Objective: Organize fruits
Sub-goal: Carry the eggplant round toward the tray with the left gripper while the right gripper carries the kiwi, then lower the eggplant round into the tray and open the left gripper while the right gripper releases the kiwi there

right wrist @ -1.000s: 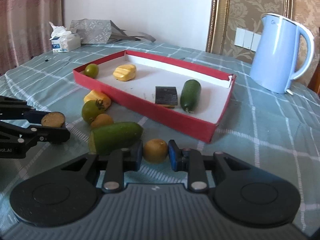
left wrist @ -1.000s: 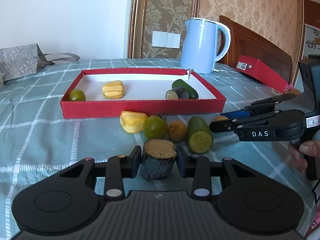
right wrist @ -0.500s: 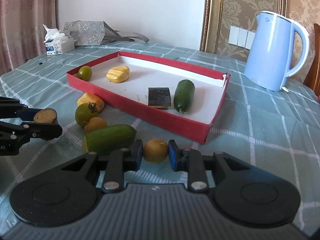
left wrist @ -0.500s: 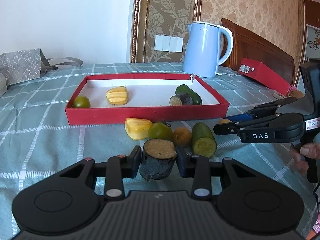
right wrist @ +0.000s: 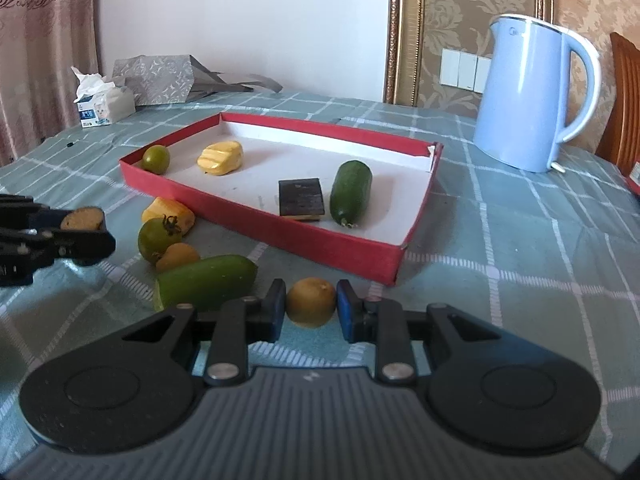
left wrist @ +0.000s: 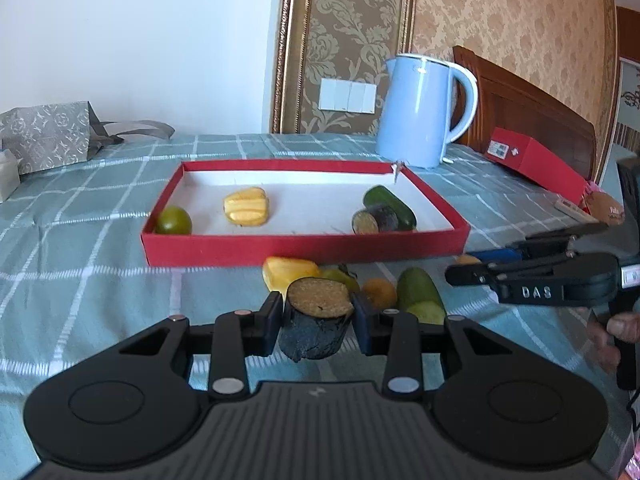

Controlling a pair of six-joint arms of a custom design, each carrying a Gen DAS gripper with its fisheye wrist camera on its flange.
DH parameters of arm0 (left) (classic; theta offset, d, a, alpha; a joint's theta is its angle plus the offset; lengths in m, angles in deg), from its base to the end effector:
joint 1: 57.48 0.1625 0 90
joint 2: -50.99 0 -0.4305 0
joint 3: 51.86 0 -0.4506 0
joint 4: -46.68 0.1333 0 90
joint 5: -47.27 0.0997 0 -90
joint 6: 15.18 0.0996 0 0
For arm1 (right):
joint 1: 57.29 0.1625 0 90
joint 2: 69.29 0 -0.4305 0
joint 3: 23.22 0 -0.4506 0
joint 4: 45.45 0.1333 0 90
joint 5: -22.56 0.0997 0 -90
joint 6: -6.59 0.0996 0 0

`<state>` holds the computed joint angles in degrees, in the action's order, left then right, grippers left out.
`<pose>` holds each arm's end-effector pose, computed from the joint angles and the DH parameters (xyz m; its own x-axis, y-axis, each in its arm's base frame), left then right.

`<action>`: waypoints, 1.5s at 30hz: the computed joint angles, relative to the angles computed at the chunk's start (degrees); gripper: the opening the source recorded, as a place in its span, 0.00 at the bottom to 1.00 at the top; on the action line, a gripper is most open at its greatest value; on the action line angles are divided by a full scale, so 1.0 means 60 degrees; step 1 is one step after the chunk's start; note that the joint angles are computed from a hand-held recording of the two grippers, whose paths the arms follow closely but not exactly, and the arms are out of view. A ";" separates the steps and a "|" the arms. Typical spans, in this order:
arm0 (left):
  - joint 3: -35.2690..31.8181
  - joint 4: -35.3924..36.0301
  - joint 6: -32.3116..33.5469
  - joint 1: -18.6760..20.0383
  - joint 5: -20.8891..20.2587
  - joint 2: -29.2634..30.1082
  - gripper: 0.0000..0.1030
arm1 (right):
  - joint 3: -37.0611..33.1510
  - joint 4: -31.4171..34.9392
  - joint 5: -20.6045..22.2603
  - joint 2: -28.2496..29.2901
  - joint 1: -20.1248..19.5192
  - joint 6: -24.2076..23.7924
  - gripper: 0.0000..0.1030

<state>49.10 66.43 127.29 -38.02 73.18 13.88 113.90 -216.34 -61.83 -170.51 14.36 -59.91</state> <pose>-0.3478 -0.3593 -0.0366 -0.7612 0.0986 -0.6410 0.5968 0.4932 -0.6329 0.0030 -0.4454 0.3209 -0.5895 -0.5168 0.6208 -0.7974 0.4948 -0.3453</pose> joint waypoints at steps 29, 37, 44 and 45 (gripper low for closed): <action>-0.0488 -0.1074 0.2182 0.0714 -0.0447 -0.0815 0.35 | -0.0283 -0.0564 0.0132 0.0186 0.0276 0.0717 0.25; -0.1101 -0.1545 0.3513 0.1227 -0.0630 -0.0786 0.35 | -0.0330 -0.0765 0.0222 0.0341 0.0240 0.0774 0.25; -0.2670 -0.1022 0.4276 0.2159 -0.0231 0.0244 0.35 | -0.0415 -0.0831 0.0296 0.0440 0.0256 0.0841 0.25; -0.2880 -0.0952 0.4395 0.2279 -0.0154 0.0382 0.35 | -0.0449 -0.0825 0.0278 0.0476 0.0261 0.0869 0.25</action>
